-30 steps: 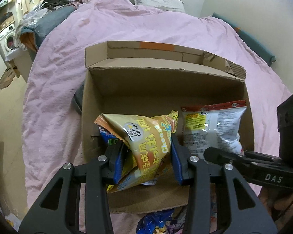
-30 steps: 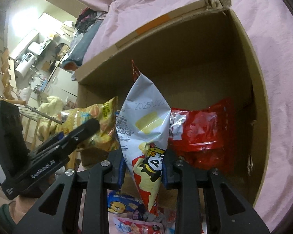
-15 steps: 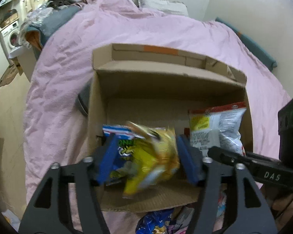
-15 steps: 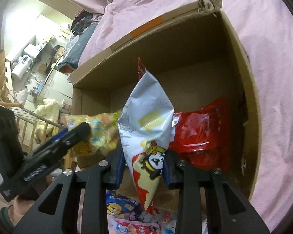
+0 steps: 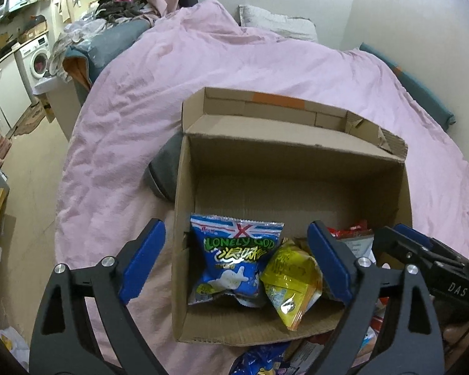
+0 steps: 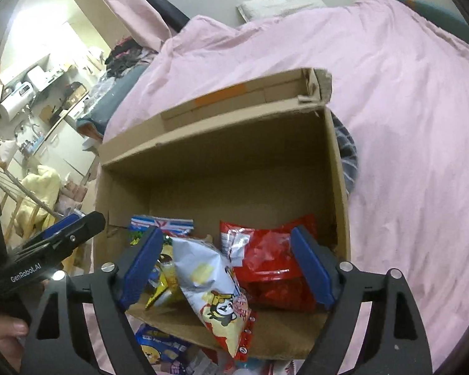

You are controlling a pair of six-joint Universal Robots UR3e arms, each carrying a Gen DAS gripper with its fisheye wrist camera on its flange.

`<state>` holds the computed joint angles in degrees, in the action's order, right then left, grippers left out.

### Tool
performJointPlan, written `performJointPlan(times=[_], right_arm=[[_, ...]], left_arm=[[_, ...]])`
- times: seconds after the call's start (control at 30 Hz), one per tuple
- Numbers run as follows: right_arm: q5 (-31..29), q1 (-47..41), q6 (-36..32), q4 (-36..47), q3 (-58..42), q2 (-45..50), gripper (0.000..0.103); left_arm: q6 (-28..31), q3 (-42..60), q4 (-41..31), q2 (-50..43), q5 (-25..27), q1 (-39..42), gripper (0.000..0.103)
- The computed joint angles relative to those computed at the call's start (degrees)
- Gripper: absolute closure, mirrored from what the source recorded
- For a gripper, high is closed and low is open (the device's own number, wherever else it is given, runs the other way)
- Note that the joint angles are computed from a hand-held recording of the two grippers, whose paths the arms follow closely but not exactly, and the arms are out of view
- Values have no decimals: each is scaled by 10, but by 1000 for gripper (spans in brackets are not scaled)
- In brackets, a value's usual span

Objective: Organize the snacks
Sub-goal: 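Lower both bags into the box and open both tools, then move both tools back toward the remaining snacks beside the box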

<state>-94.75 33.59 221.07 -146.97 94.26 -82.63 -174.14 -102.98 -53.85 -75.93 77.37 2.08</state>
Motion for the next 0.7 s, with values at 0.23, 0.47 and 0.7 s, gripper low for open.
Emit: performJointPlan(times=[0.23,0.47,0.7], right_arm=[[-2,3,-2,8,-20,7,17],[-29,19,10,45,-40,-5,17],[-39,39,38,89,-46,-44,17]], left_arm=[[6,-6,1,5,2,-3,13],[9,-24,-14,45,-29,32,13],[8,-20,-60,84,-44,58,13]])
